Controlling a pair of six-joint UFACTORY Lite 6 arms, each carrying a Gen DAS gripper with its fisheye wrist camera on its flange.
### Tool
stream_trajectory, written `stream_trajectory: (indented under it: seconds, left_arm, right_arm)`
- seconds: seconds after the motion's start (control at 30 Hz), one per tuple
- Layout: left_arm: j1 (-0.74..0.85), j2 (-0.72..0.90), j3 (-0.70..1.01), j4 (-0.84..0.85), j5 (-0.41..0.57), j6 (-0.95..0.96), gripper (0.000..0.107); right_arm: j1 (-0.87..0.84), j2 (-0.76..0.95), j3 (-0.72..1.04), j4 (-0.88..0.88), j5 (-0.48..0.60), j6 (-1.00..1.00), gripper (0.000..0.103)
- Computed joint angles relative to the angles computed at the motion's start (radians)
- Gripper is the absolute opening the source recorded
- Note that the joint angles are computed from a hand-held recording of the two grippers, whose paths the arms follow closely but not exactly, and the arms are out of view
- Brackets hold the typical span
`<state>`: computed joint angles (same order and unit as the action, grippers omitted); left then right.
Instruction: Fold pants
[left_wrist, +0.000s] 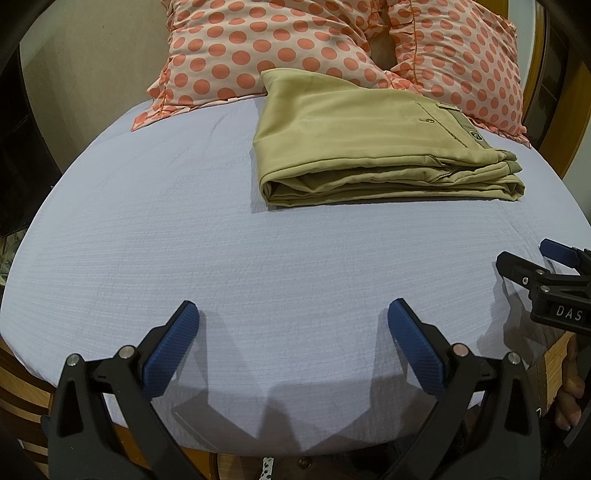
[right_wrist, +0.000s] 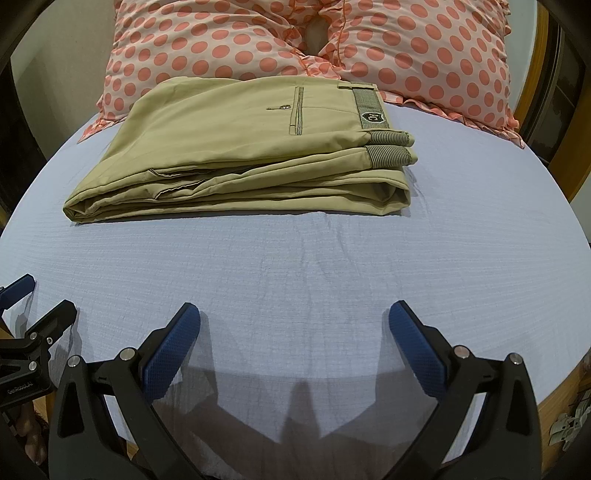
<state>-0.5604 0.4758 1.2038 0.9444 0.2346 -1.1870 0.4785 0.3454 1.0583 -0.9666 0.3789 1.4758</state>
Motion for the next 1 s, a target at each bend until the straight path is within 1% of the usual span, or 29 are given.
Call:
stream_trajectory:
  seconds: [0.17,0.37,0.5,0.7,1.0]
  left_arm:
    - [0.003,0.002,0.002,-0.018,0.001,0.018,0.101]
    - [0.011,0.023,0.048,-0.189,0.029,0.19,0.101]
    - [0.009,0.032,0.064,-0.225,0.041,0.222,0.101]
    - [0.005,0.033,0.067,-0.237,0.048,0.228,0.101]
    - [0.003,0.03,0.061,-0.204,0.042,0.195,0.101]
  right_arm:
    - [0.0,-0.001,-0.001,0.0,0.0,0.0,0.102]
    - [0.0,-0.002,-0.002,-0.001,0.0,0.001,0.102]
    - [0.0,-0.003,-0.003,-0.001,-0.001,0.001,0.102]
    - [0.001,-0.004,-0.005,-0.004,-0.001,0.004,0.102]
    - [0.0,-0.005,-0.008,-0.009,-0.003,0.007,0.102]
